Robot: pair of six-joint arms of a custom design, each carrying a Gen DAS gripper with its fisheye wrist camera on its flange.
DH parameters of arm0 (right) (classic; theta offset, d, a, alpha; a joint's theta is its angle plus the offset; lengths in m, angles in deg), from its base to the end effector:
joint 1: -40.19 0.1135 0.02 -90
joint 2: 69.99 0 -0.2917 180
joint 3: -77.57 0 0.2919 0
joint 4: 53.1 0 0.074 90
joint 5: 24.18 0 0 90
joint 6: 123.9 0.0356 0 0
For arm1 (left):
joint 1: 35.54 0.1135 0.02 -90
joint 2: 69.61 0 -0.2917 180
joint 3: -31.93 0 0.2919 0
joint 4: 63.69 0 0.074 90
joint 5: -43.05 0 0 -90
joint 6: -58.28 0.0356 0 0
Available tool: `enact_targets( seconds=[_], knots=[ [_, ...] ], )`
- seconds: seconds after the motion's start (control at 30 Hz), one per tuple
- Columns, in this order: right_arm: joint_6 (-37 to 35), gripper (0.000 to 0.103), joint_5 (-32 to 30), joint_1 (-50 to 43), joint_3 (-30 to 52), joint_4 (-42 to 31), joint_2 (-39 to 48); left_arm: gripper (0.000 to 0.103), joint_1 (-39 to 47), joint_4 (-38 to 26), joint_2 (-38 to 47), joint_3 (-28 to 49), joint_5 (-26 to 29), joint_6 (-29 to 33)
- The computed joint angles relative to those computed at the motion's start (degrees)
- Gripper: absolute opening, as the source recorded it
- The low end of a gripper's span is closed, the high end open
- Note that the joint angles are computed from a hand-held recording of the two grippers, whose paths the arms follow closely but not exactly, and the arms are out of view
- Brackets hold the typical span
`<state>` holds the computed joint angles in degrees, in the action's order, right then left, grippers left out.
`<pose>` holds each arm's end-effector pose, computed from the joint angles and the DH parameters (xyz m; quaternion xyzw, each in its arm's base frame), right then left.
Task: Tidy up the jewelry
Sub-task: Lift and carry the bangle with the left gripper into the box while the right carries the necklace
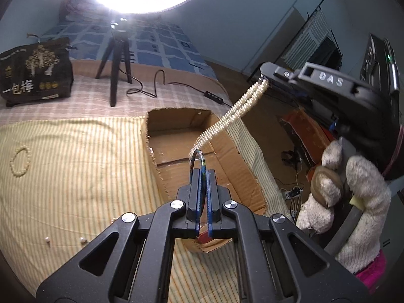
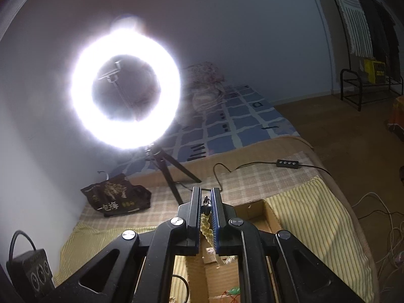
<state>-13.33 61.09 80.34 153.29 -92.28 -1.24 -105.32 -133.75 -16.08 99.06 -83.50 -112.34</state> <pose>0.2249 0.1935 0.3624 -0.1684 0.8586 0.2752 0.3983 0.0845 -0.1682 0.3312 -0.1759 0.8966 -0.1882 0.3603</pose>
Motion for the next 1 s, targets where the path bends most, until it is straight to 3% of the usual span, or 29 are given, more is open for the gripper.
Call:
enact_targets(
  seconds=[0.27,0.6,0.7,0.77,1.0],
  knots=[
    [-0.5,0.005,-1.49,-3.55,0.15,0.49,3.98,0.001,5.42,6.24,2.35,-2.51,5.04,4.84],
    [-1.22,0.006,-2.16,-6.0,-0.39,-0.34,5.37,0.001,6.52,6.01,5.39,-2.14,5.19,5.9],
    [-1.09,0.013,-1.92,-6.0,-0.29,-0.59,5.55,0.001,6.84,5.71,5.36,-2.2,5.37,6.23],
    [-1.03,0.03,-1.83,-5.84,-0.23,-0.52,5.58,0.001,6.59,5.16,5.39,-2.16,5.24,5.98],
    [-1.23,0.033,-0.73,-5.13,-0.07,-1.03,5.25,0.001,5.91,2.72,4.25,-2.1,4.3,4.96]
  ],
)
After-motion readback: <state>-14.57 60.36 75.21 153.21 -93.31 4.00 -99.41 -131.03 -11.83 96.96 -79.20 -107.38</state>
